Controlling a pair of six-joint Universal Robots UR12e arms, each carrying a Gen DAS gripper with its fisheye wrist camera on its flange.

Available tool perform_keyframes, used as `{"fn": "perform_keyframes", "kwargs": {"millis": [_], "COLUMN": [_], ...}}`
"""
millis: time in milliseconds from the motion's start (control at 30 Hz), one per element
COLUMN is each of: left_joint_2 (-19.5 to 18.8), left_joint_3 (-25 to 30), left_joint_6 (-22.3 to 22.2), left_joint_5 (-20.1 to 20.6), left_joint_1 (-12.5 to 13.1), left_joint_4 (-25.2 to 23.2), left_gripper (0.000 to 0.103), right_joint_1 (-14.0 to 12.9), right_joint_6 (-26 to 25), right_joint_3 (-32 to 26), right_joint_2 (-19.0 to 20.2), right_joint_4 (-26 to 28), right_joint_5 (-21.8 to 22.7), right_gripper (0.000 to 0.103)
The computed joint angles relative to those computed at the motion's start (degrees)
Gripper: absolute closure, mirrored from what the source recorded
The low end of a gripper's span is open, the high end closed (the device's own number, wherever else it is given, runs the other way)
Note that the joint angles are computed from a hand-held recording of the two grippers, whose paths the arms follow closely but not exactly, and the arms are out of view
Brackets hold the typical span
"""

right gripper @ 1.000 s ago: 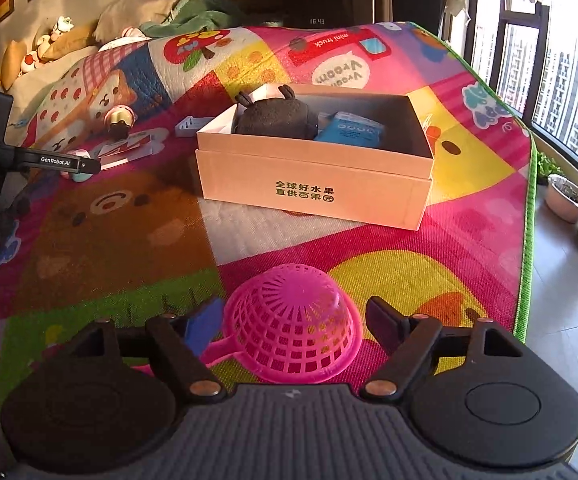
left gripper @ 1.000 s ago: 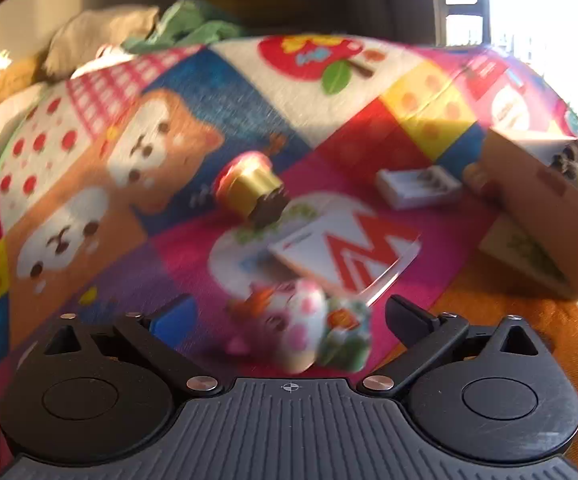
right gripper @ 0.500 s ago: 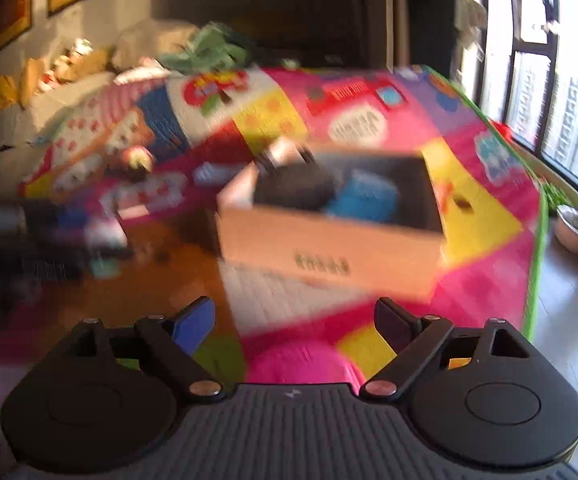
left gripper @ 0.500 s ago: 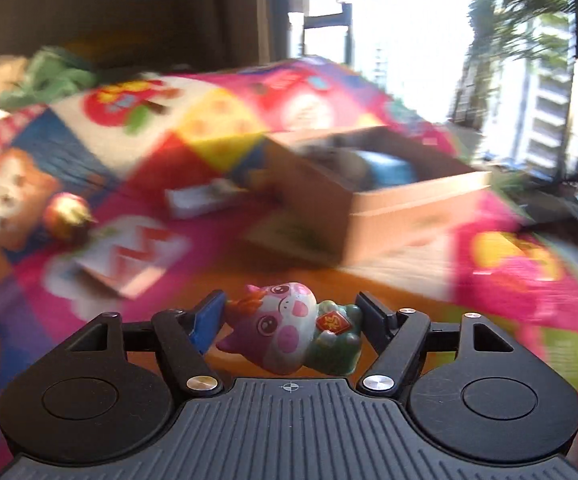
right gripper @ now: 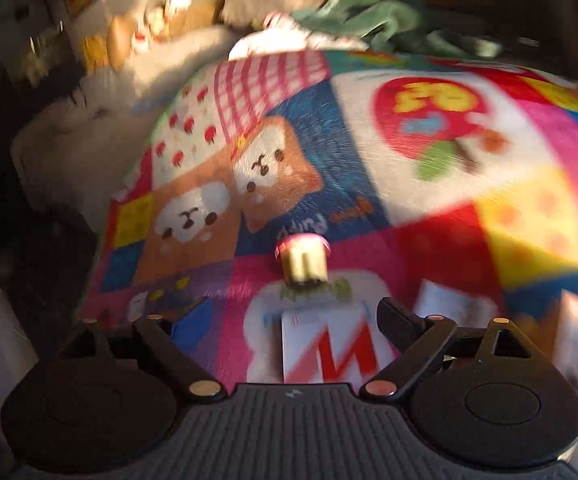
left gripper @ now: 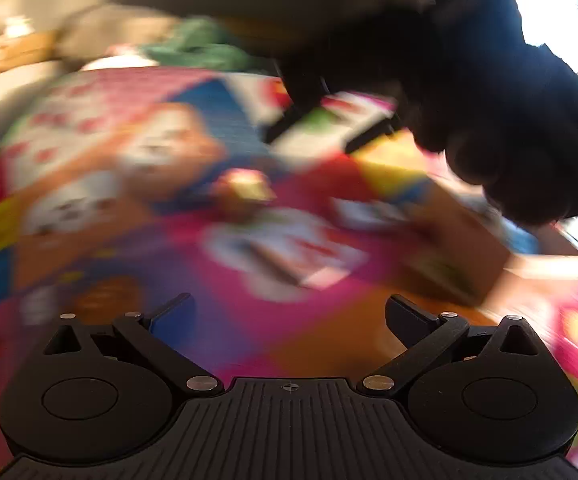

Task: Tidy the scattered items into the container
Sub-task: 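Set the strainer on the mat and grasp the pink-lidded pudding cup with the right gripper, then carry the pudding cup toward the box with the right gripper while the left gripper approaches the cow figurine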

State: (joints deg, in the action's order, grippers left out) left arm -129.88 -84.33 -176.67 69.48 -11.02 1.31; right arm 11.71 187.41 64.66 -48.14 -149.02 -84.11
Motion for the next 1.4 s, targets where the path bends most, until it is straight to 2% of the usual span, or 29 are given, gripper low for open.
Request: {"fn": "perform_keyframes", "kwargs": {"millis": [67,167,200,233,267,300,367,467,533,600,733,867,967,1067,1167,1300,1400], "left_joint_2": [-0.6,-0.65,-0.6,-0.59,-0.53,-0.51,-0.41,0.07,0.51,0.98,1.81,2.29,1.99,2.12,1.57,1.27,1.38], "left_joint_3": [0.89,1.1,1.01,0.89,0.73,0.6,0.17,-0.44,-0.7,-1.0,-2.45,-5.16,-6.2,-6.78,-6.18,-6.06,-6.09], "left_joint_6": [-4.35,-8.45,-8.66,-8.7,-8.93,-9.43,-10.26,-9.77,-6.92,-3.29,0.78,2.91,4.8,6.57,2.55,-3.62,-4.67], "left_joint_5": [2.7,1.81,1.26,0.44,-0.61,-1.54,-3.29,-5.83,-8.26,-10.17,-11.73,-15.94,-16.58,-14.71,-15.72,-14.53,-12.34], "left_joint_1": [0.83,2.22,2.46,2.65,2.85,3.0,3.31,3.22,2.88,2.18,-0.08,-2.08,-3.39,-4.05,-3.48,-3.13,-3.46], "left_joint_4": [0.57,0.41,0.47,0.52,0.48,0.47,0.47,-1.1,-3.67,-6.08,-6.95,-4.26,-1.75,-2.17,-1.97,-0.44,0.12], "left_gripper": [0.0,0.0,0.0,0.0,0.0,0.0,0.0,0.0,0.0,0.0,0.0,0.0,0.0,0.0,0.0,0.0,0.0], "right_joint_1": [0.86,2.01,2.38,2.76,3.02,3.21,3.05,1.77,0.83,0.2,-0.15,0.34,0.79,0.23,-0.58,-0.3,-0.82], "right_joint_6": [0.24,0.56,0.43,0.0,-0.81,-1.12,-1.26,-1.78,-1.55,-3.05,-6.11,-3.3,-1.47,1.66,3.0,1.3,1.56], "right_joint_3": [-7.41,-17.19,-19.68,-22.22,-23.62,-23.01,-18.49,-5.53,3.59,13.08,28.72,39.71,44.98,47.75,48.41,47.36,47.64], "right_joint_2": [4.7,10.89,12.48,14.04,14.93,14.75,12.12,4.2,-1.59,-7.41,-16.41,-22.17,-23.63,-22.63,-20.76,-18.56,-18.41], "right_joint_4": [4.52,11.7,13.65,15.96,17.5,16.63,13.07,1.82,-5.21,-12.35,-22.75,-25.56,-28.39,-35.38,-40.86,-43.26,-42.86], "right_joint_5": [-2.41,-6.61,-8.54,-10.72,-12.11,-13.32,-12.46,-5.95,-2.4,-1.56,-6.6,-14.48,-18.6,-17.09,-13.97,-13.77,-11.09], "right_gripper": [0.016,0.027,0.037,0.052,0.052,0.052,0.053,0.053,0.053,0.052,0.052,0.052,0.052,0.052,0.052,0.052,0.052]}}
